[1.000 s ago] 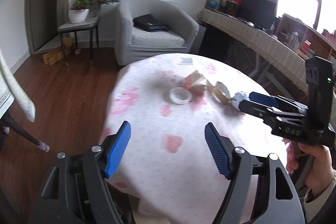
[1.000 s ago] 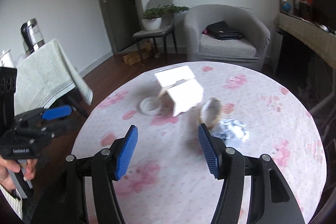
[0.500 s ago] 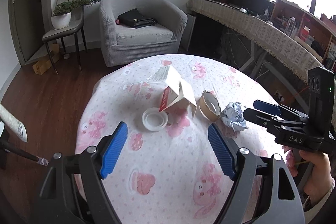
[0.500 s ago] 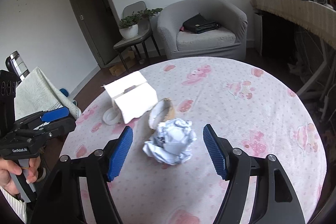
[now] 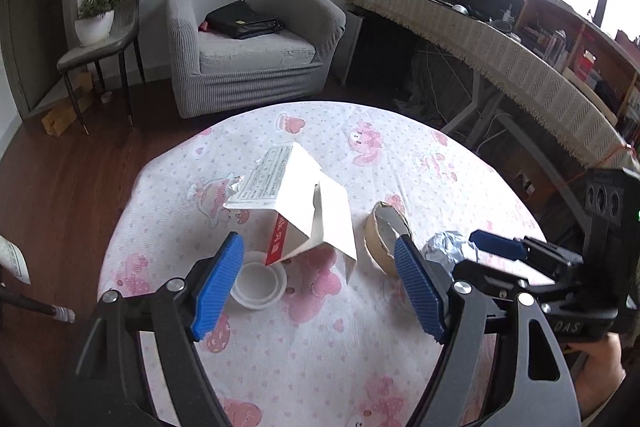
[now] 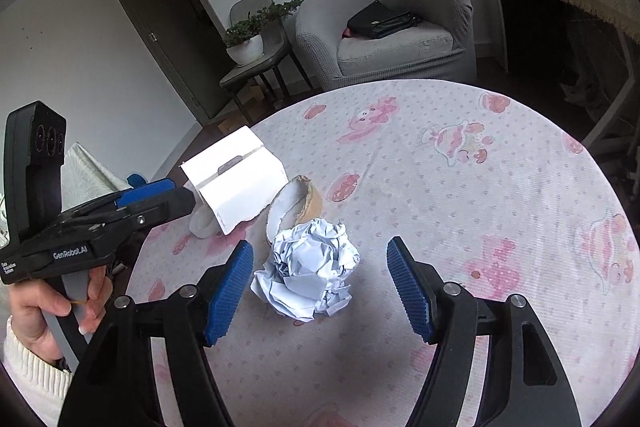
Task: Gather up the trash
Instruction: 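Grasp the crumpled white paper ball with the right tool while the left tool grasps the SanDisk paper insert, then carry the paper ball and SanDisk insert over the green bin with both tools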
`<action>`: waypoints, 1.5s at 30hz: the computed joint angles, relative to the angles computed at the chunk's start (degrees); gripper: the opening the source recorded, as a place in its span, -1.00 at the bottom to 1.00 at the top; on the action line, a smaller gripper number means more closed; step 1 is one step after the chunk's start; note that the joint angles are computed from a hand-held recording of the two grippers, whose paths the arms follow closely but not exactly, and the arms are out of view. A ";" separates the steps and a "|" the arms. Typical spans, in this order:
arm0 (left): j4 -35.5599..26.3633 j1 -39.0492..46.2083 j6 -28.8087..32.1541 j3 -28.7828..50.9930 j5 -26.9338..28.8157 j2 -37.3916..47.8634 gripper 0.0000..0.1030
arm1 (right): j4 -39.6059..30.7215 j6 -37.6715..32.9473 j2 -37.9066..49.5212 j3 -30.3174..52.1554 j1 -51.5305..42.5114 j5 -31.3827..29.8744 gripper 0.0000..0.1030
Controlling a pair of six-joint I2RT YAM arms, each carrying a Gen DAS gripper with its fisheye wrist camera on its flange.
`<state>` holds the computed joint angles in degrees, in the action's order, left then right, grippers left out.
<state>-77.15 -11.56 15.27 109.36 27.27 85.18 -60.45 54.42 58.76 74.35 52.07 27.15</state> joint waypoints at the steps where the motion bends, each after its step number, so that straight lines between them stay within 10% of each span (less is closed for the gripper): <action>1: 0.28 0.10 -0.38 0.17 0.18 0.59 0.51 | 0.02 -0.44 0.29 0.03 -0.37 -0.53 0.36; 32: 1.20 -4.67 -4.70 4.96 -2.17 4.46 -0.94 | 2.54 -1.64 0.11 -0.82 -2.89 -4.49 -0.10; 45: -5.68 -3.93 -1.52 12.41 -5.39 3.37 -0.96 | 2.62 -0.13 0.38 1.76 0.83 -1.30 -0.10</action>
